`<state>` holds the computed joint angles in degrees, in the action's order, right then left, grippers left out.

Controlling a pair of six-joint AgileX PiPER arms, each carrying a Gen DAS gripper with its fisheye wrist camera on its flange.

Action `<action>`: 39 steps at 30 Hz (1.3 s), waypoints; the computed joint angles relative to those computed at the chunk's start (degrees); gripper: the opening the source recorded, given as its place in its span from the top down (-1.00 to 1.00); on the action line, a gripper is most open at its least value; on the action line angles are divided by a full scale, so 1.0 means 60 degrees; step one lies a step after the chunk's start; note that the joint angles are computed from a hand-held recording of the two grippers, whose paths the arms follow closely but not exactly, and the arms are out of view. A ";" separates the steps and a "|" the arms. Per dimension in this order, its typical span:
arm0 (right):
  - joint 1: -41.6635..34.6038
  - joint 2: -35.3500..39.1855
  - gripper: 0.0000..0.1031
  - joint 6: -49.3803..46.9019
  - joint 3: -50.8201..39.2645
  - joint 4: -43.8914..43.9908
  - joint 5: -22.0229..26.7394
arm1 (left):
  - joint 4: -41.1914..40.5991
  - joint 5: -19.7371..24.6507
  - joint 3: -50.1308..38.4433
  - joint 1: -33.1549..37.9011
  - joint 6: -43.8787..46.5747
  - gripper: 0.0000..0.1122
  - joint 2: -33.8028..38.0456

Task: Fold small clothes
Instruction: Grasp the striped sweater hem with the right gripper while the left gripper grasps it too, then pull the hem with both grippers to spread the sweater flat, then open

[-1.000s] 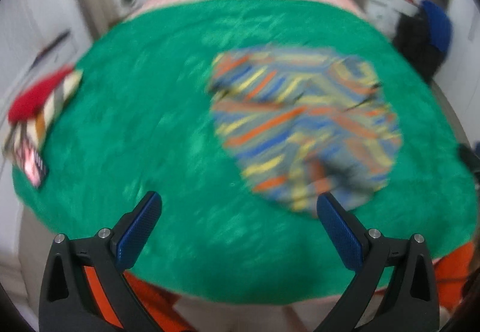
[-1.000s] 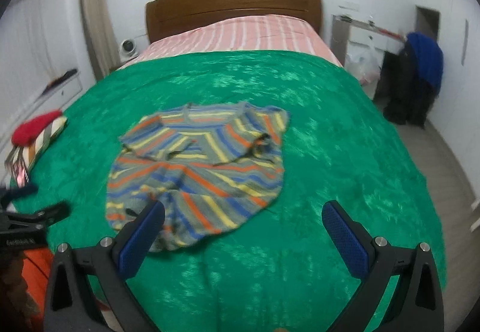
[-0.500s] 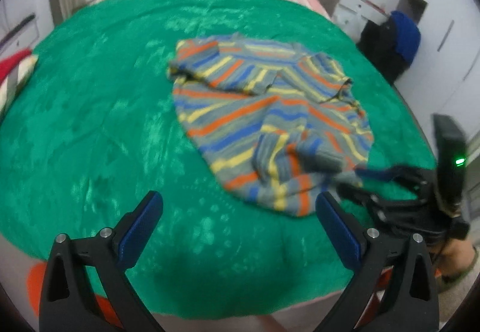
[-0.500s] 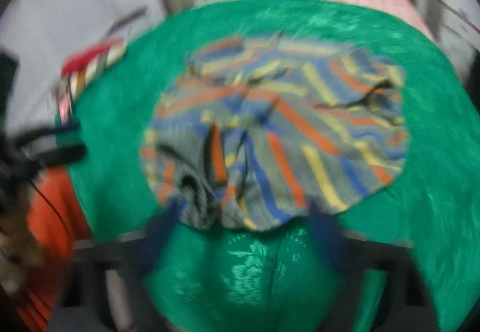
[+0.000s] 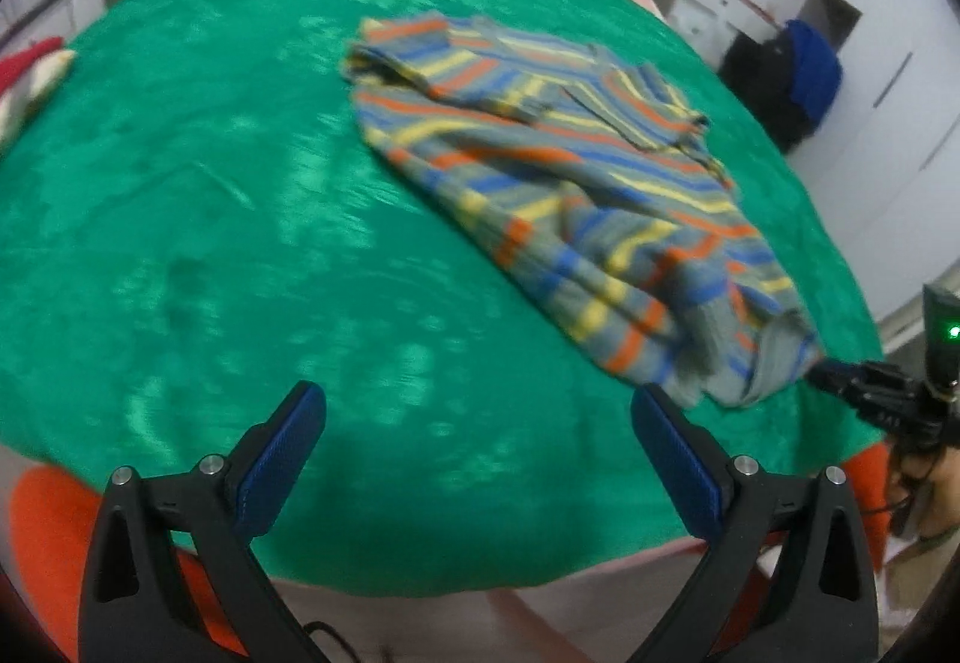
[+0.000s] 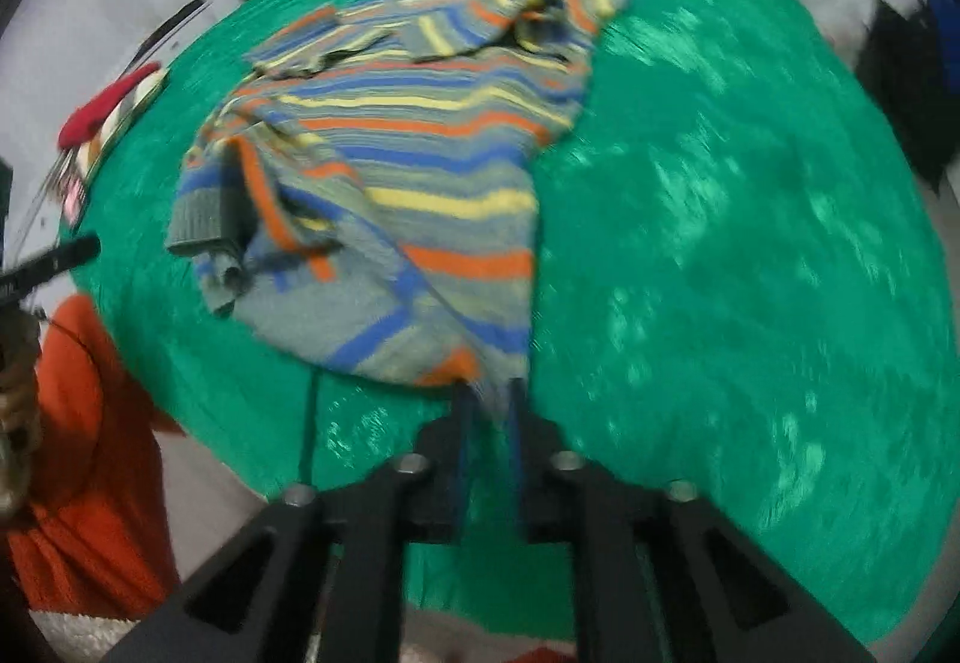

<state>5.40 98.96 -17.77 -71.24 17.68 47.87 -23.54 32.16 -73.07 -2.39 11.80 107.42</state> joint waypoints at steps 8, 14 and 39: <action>-0.1408 -0.0306 -0.13 -0.2034 0.1545 0.5928 0.1222 | -0.0662 0.0636 -0.2275 -0.0554 -0.0540 -0.30 0.1988; -0.0331 0.0761 0.60 -0.0830 0.1020 0.6248 -0.0832 | -0.1297 0.0976 -0.3102 -0.0322 -0.0753 0.90 0.2664; -0.2849 -0.0463 -0.46 -0.1776 0.2132 0.5712 0.1811 | 0.2560 0.0617 0.0282 0.0837 -0.0276 -0.21 0.0576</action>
